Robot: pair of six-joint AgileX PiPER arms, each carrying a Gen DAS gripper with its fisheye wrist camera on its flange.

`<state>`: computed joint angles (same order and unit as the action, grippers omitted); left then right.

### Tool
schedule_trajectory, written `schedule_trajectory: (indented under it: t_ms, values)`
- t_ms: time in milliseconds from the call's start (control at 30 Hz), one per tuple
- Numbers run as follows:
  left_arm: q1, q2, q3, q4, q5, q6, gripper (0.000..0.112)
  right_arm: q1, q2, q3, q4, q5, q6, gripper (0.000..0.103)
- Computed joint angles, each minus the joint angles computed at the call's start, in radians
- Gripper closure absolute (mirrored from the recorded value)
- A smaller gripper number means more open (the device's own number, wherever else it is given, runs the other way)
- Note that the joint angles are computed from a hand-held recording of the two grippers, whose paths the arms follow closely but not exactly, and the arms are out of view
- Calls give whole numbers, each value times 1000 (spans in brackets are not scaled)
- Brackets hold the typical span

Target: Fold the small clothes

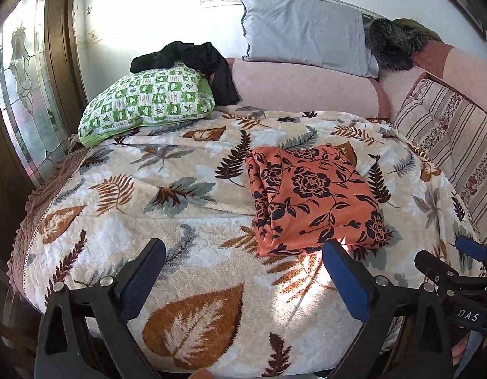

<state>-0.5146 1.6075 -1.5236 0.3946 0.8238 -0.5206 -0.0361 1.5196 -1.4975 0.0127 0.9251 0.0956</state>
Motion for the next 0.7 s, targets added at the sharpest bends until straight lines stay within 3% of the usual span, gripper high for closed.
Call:
schedule_trajectory:
  t_ms: [100,233,467,700]
  values:
    - [8,-4,-8,-50,0,32,13,19,3,-7,-21,6,10,0]
    - [-13,36,-63,-15,76,7,13,26,9,-11,-20,18,6,0]
    - [7,20,-55,-96,28,59,13,31,37,-52,-38,49,-5,0]
    - [6,54,-97,-81,59,45,13,37,68,-99,-76,72,17,0]
